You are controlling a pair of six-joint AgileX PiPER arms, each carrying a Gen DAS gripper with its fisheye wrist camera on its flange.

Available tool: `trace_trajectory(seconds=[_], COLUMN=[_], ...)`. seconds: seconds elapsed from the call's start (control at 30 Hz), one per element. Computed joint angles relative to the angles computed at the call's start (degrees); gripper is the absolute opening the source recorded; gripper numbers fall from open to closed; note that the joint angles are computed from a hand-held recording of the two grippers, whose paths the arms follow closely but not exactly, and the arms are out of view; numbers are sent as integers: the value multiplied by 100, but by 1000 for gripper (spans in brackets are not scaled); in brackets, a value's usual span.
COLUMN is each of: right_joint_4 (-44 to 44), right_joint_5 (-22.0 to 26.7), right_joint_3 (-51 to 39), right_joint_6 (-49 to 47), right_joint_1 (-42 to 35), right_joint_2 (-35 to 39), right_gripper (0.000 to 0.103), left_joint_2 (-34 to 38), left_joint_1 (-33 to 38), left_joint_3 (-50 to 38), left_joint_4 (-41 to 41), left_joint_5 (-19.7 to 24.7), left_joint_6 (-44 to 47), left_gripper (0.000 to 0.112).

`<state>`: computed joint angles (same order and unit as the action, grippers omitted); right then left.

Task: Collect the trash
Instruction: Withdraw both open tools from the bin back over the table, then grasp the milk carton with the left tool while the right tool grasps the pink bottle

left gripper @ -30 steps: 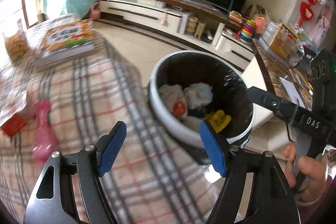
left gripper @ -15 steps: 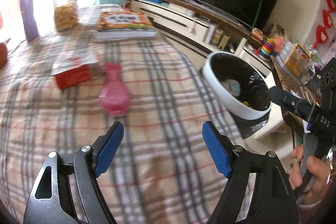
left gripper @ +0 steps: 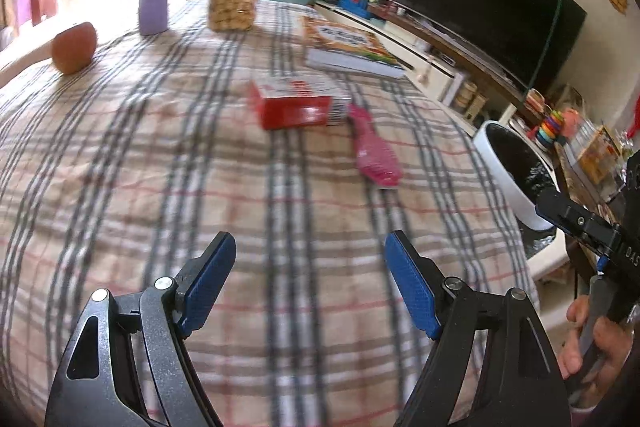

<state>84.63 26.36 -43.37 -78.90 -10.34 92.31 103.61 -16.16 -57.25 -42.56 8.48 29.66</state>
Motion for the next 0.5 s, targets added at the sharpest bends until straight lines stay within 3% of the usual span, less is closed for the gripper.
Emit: trace_trajectory(seconds=[0.2, 0.4, 0.5], right_joint_4=[325, 664, 668], right_joint_5=[-271, -570, -741], right_joint_3=[-75, -334, -628], right_joint_6=[-76, -249, -213], right_joint_1=[585, 1114, 1381], right_joint_2=[235, 539, 839], right_gripper=[90, 90, 90], left_joint_2=[39, 284, 522], left_joint_1=[371, 601, 713], left_joint_3=[115, -179, -558], left_joint_4=[-1337, -988, -385], left_joint_5=[82, 274, 452], left_joint_6=[1569, 1894, 1745], left_gripper=[79, 79, 79])
